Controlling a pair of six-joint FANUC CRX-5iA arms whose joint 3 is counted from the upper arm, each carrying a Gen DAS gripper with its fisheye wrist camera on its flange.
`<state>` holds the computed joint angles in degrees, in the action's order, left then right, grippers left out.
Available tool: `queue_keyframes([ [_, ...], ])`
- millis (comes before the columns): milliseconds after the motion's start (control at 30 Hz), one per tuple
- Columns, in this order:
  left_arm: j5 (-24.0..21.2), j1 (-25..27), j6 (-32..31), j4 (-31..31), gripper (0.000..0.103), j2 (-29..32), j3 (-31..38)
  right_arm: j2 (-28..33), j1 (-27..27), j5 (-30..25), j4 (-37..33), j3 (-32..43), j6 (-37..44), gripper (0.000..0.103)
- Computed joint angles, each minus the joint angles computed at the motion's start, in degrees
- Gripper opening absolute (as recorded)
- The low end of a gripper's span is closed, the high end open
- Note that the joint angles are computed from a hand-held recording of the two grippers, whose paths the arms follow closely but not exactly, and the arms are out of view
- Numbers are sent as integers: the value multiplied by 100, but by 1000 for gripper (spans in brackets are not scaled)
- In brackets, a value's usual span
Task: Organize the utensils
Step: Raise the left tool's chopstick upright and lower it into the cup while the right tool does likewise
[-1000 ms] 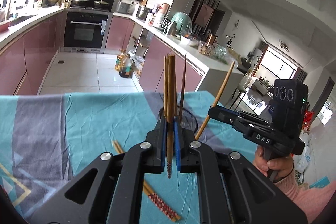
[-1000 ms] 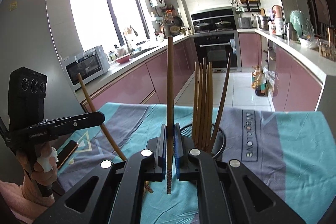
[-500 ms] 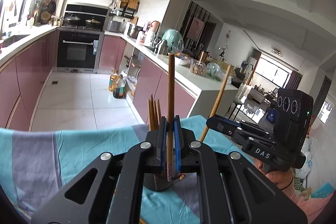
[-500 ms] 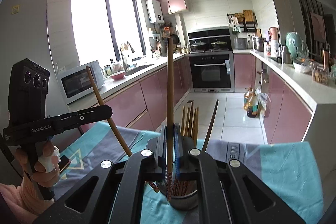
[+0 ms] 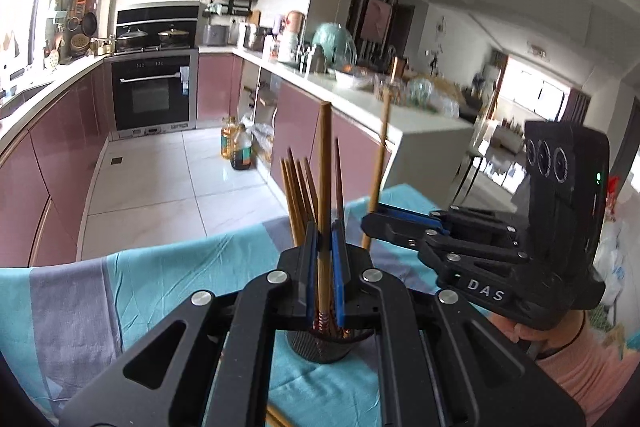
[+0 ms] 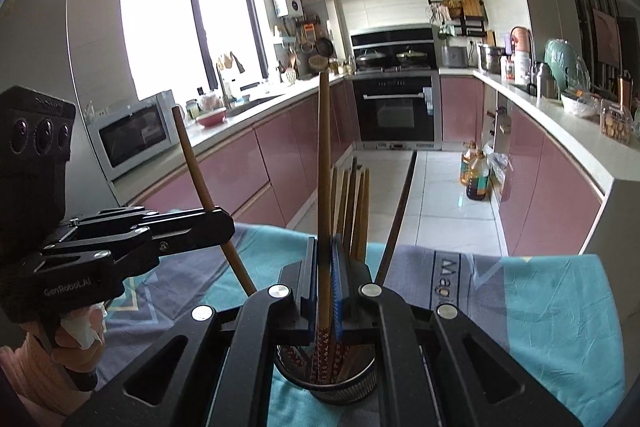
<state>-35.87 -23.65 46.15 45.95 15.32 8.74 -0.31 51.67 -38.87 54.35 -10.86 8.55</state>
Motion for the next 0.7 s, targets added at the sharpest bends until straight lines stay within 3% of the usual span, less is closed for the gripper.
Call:
queue_keyframes([
  [367,-841,1,997,-1391,7,592,1023,249,-63,-157,-858,293,552,6],
  [700,-815,-14,1211,-1566,8,707,1169,336,-82,-210,-955,384,566,6],
])
